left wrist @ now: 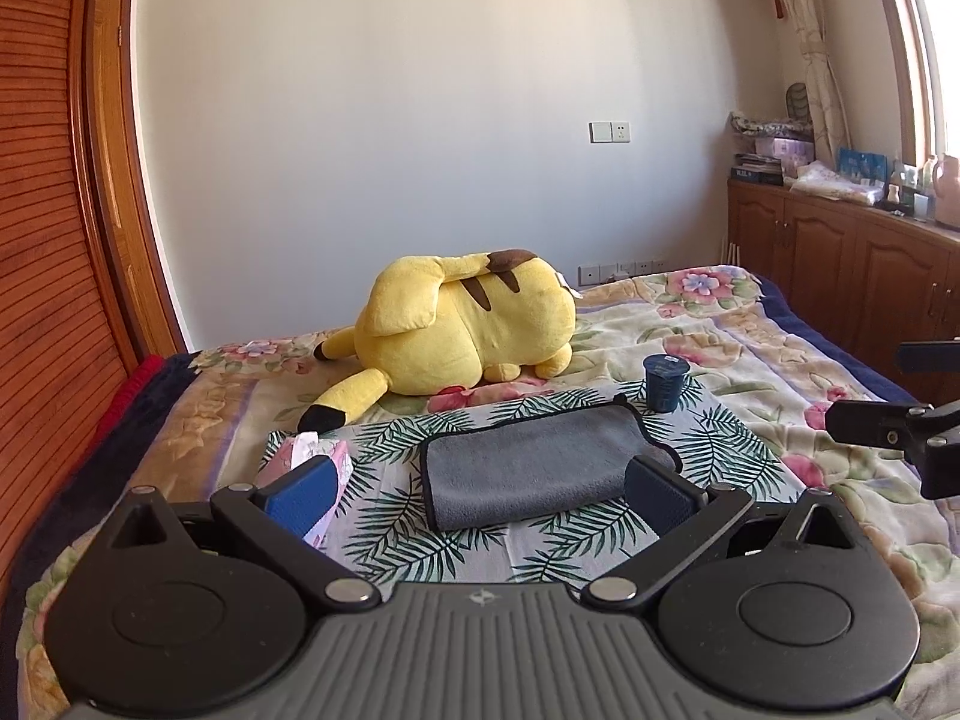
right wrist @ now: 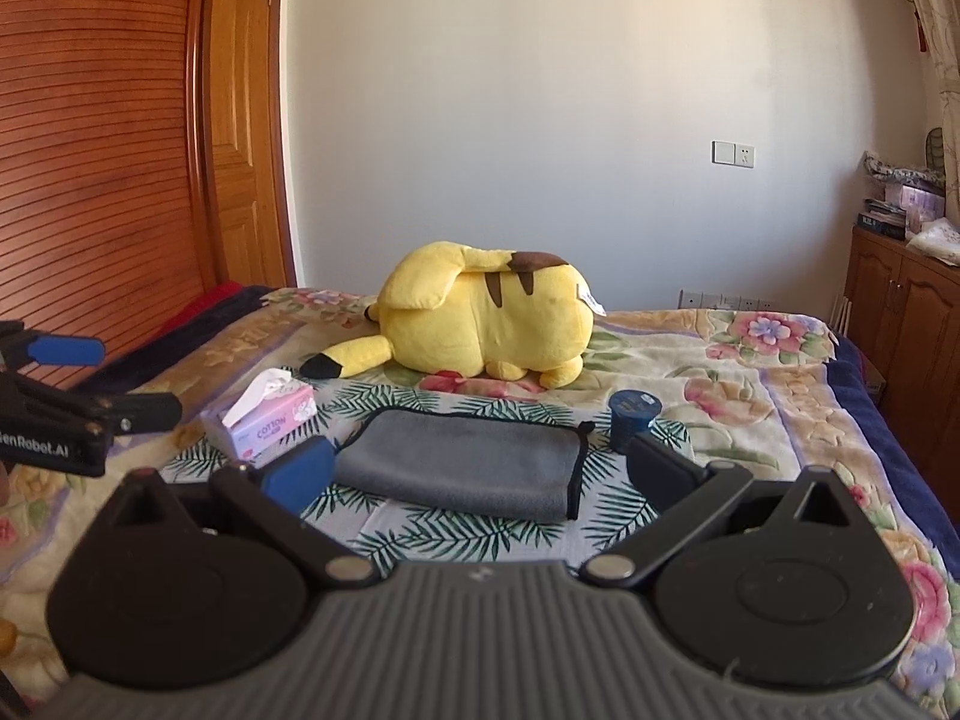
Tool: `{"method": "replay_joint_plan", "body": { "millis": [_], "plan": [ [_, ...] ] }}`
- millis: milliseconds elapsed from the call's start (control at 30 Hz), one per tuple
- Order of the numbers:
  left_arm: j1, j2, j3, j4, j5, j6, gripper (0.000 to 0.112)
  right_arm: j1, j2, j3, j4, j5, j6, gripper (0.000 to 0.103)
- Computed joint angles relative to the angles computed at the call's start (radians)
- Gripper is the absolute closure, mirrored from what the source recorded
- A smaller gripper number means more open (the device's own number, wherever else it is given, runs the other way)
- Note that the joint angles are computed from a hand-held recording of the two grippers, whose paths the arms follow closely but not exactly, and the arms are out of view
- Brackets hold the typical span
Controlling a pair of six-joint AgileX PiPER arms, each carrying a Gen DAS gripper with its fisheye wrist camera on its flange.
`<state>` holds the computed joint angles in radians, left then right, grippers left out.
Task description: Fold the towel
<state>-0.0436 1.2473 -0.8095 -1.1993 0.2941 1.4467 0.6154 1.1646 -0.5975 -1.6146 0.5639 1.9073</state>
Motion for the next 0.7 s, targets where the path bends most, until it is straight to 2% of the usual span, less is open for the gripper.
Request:
{"method": "replay_joint_plan", "body": {
  "millis": [233, 400, 700],
  "plan": [
    [0.016, -0.060, 0.090, -0.106, -0.013, 0.142, 0.026, 0.104, -0.031, 0.051, 0.036, 0.093, 0.029, 0.000],
    [0.047, -0.108, 0.163, -0.225, 0.023, 0.301, 0.026, 0.189, -0.034, 0.081, 0.055, 0.164, 0.062, 0.000],
    [0.091, -0.150, 0.266, -0.268, 0.084, 0.344, 0.026, 0.314, -0.029, 0.122, 0.090, 0.264, 0.117, 0.000]
  ]
}}
